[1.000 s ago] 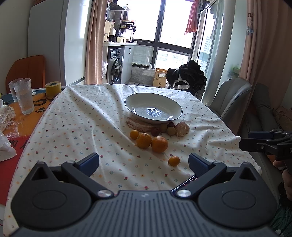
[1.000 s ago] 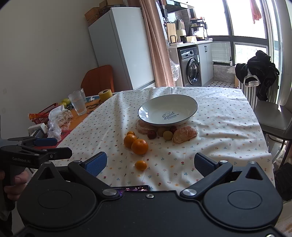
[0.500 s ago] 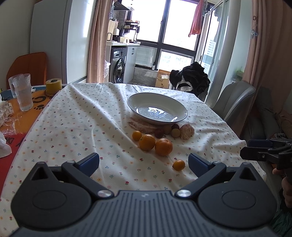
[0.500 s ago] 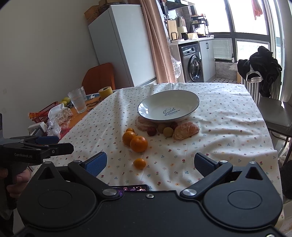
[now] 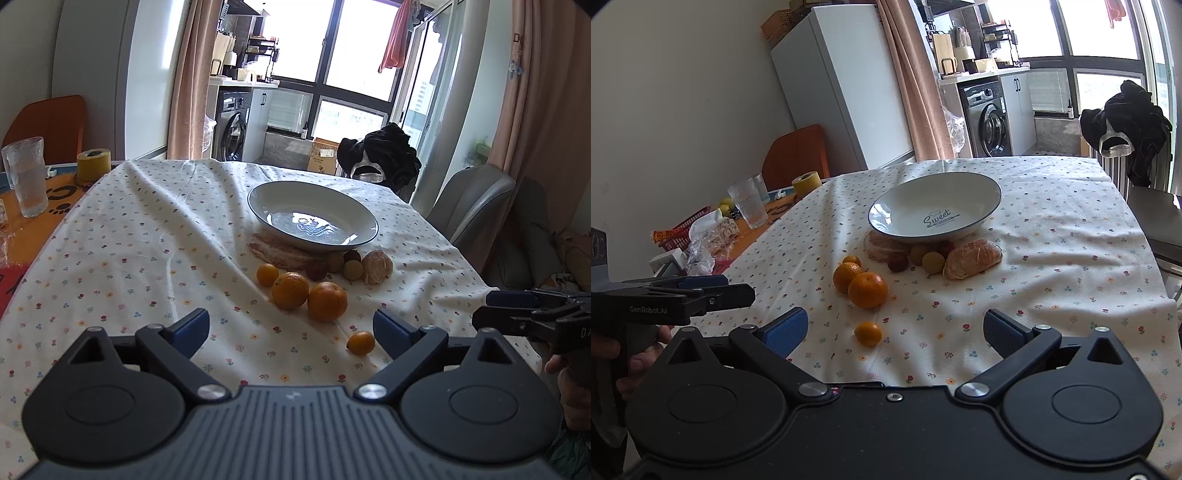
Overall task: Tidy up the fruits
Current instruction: 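Grasp the small tangerine with the right tool while the left tool approaches the large orange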
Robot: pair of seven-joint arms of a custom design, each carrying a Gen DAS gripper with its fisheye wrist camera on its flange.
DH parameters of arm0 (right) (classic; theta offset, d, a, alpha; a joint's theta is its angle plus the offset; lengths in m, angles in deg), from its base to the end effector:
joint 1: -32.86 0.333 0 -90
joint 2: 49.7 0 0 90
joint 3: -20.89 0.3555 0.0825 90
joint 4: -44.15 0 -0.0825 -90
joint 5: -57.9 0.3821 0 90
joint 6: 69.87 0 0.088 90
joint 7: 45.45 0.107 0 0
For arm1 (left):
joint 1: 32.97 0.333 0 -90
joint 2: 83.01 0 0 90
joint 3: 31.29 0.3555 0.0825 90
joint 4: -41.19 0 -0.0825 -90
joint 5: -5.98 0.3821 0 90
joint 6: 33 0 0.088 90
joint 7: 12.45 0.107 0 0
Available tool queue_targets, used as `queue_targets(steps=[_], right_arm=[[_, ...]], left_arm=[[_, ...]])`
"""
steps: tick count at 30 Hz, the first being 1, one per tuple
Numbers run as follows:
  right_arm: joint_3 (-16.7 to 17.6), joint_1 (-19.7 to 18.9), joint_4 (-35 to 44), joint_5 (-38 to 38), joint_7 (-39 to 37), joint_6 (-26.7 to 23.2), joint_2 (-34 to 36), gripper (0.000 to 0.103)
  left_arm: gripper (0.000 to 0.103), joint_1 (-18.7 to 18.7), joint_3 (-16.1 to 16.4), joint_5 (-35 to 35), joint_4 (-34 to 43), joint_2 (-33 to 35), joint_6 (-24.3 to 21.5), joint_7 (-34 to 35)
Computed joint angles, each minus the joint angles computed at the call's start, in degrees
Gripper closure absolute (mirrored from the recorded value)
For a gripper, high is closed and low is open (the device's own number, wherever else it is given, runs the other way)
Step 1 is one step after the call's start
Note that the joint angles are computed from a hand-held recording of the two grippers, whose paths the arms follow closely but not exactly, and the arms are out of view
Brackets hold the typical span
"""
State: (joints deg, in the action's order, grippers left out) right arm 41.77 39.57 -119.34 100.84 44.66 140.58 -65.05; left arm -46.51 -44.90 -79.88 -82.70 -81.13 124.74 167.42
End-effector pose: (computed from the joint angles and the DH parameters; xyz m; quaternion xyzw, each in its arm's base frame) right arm 0.3615 0.0937 0.4283 -0.5012 0.7113 -0.2878 0.4001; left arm 0.5186 -0.2190 0.4544 -0.3567 0.8078 -0.4597 0.0942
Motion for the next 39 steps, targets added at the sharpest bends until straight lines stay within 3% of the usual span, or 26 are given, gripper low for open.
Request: queue_targets(steps=[5,16,28,39], right_arm=[[-5.12,2.01,-0.63,-8.26,5.12,1.17,1.66,0.003],[-11.90,3.01,0.33,-22.53,12.62,0.72,5.33,0.024],[-16.91,2.98,2.84,-35.48,20.10,-0.99,9.14,0.040],[-19.99,2.60,6.46,-47.68,28.36,-3.10,13.61,0.053]], left_arm=[[0.023,-0.11,-0.28,1.61,1.25,1.98,0.07,-1.42],[0.047,0.78,-1.46,5.05,4.12,5.94,-0.62,-4.98],[0.056,1.52,-2.86,8.56,6.59,9.25,-0.31,-7.84],[0.056,2.56,-3.78,11.24,8.07,11.10,-0.24,-10.12]])
